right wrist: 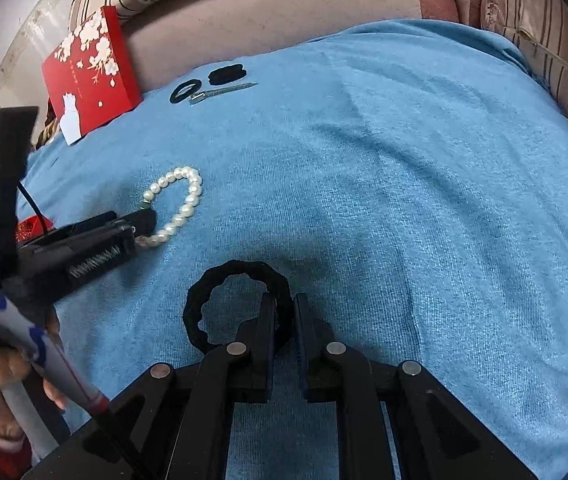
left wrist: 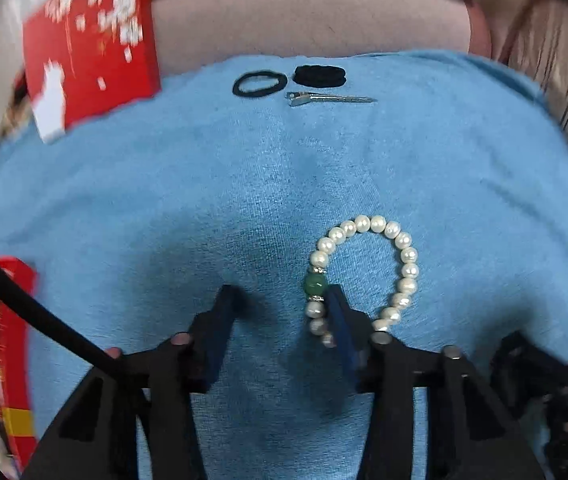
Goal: Organize jewelry
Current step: 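Grasp the green-bead pearl bracelet with the left tool while the right tool holds the hair tie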
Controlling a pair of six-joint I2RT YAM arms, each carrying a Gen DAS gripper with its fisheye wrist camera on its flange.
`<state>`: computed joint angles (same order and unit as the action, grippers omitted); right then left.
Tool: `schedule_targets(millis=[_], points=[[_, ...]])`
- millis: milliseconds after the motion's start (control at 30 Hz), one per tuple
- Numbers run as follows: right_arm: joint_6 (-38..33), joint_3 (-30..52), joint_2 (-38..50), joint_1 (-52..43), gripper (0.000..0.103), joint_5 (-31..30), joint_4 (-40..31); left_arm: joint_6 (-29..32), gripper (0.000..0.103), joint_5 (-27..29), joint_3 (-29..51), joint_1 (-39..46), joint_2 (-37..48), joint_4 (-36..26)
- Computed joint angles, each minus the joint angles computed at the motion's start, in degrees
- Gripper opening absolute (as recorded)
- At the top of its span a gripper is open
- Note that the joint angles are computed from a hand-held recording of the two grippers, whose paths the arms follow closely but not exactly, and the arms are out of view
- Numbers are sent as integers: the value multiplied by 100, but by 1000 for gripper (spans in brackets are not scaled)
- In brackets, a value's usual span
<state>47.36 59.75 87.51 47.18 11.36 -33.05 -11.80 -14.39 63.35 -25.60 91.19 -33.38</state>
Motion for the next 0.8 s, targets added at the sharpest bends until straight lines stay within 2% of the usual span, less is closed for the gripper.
schedule_targets(millis=[67, 100, 167, 267, 467, 567, 633, 800], points=[[-68, 80, 56, 90, 11, 146, -99, 77, 21, -173, -73, -50, -122, -29], [-83, 105, 61, 126, 11, 197, -134, 109, 9, -9, -102, 40, -248, -105], [-96, 62, -3, 155, 11, 205, -104, 170, 9, 643, -174, 353, -632, -377], [-94, -8, -68, 132, 10, 43, -30, 231, 9, 1024, -528, 567, -1361, -723], [65, -67, -148, 259, 10, -79, 13, 642, 9, 2139, -1395, 1517, -2806, -1490], [90, -44, -122, 331, 11, -77, -52, 940, 9, 2377, -1707, 1911, -3216, -1639], [97, -4, -89, 377, 11, -13, -110, 1062, 17, 2581, -1759, 2129, -3263, -1674], [34, 44, -13, 359, 13, -2, -117, 1121, 22, 2521, -1680, 2060, -3147, -1415]])
